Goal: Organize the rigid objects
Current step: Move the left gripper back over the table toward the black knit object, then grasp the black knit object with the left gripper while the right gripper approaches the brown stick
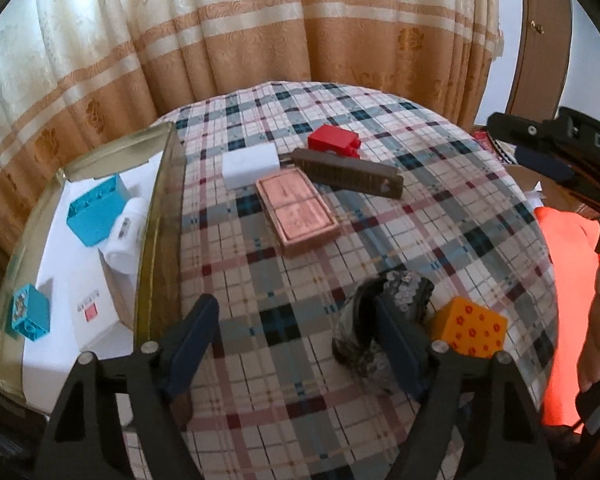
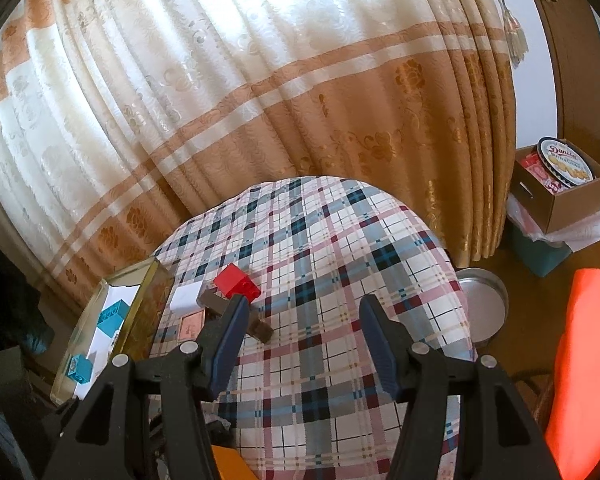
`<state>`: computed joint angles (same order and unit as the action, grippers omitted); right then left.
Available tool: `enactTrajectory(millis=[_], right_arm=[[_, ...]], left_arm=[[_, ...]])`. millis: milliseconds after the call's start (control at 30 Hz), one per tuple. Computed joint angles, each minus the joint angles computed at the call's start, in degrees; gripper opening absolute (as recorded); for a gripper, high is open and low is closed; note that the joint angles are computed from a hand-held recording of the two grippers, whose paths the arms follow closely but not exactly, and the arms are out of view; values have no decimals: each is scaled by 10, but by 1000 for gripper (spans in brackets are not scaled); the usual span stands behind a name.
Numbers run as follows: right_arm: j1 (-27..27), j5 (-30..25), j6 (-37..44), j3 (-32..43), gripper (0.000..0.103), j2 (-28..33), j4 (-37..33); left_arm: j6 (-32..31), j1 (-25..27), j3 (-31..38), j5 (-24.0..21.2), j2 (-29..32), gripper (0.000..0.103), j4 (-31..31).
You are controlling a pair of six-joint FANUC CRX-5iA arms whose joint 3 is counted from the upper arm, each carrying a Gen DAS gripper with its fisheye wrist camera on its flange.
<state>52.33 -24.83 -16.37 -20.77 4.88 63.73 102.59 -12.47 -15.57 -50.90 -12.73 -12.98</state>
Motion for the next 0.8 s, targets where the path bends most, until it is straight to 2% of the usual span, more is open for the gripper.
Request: enactTrajectory(millis=[167, 300, 400, 433, 600, 700, 800], right_arm=[[-4, 3, -11, -6, 60, -4, 6], [-7, 5, -21, -9, 60, -6, 11], [-5, 6, -13, -6, 60, -4, 4], [-4, 7, -8, -4, 60, -3, -1], [-4, 10, 0, -5, 60, -4, 1], [-3, 9, -2, -3, 60, -4, -3], [-2, 8, 0, -1, 60, -3, -9]], left_arm=[[-10, 8, -2, -10, -4, 74, 13], [60, -40, 34, -39, 13, 75, -95], [121, -79, 64, -63, 36, 88, -179], [131, -82, 69, -67, 41, 91, -188], [41, -17, 24, 1, 10, 91, -58], [-18, -19, 22, 0, 14, 91, -33], [-22, -38, 31, -2, 25, 91, -50]])
